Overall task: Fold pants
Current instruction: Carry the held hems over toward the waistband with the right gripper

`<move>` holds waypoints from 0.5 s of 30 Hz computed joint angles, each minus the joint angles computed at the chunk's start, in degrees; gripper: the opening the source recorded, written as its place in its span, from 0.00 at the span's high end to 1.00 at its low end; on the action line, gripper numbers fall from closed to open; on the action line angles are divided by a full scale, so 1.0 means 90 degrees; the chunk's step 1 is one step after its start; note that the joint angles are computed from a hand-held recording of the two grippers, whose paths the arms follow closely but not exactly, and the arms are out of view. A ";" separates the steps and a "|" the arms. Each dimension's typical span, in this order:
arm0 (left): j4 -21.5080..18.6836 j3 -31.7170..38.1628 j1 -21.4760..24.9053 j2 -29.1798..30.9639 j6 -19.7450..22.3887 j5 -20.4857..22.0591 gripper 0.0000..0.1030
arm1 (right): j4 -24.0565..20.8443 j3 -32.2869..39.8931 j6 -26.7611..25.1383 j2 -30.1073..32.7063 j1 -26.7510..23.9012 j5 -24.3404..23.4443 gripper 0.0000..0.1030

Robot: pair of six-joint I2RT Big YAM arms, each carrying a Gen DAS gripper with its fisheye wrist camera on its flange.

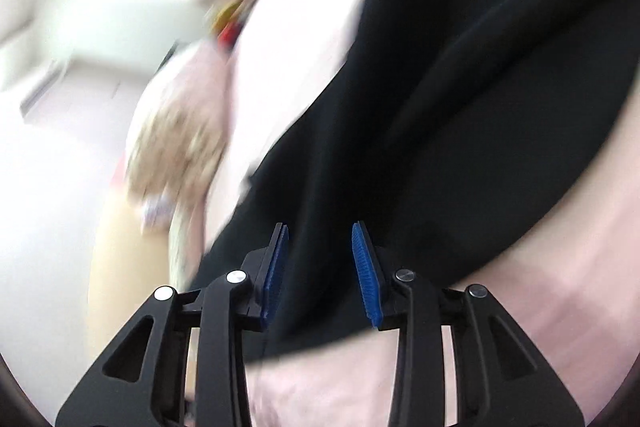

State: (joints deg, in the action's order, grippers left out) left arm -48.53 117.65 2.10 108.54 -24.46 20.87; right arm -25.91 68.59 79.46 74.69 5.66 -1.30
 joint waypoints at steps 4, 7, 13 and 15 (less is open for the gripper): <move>0.0005 -0.0030 -0.0007 -0.0016 0.0025 -0.0028 0.02 | -0.0245 -0.0316 0.0549 -0.0226 -0.0385 0.0305 0.65; -0.0046 0.0011 -0.0002 0.0013 0.0007 -0.0040 0.02 | -0.0154 -0.0446 0.0665 -0.0218 -0.0515 0.0344 0.65; -0.0168 0.0097 -0.0001 0.0077 0.0029 -0.0006 0.02 | -0.0195 -0.0297 0.0415 0.0050 -0.0454 0.0746 0.88; -0.0182 0.0099 -0.0001 0.0082 0.0035 0.0009 0.02 | -0.0125 -0.0300 0.0304 0.0065 -0.0495 0.0739 0.93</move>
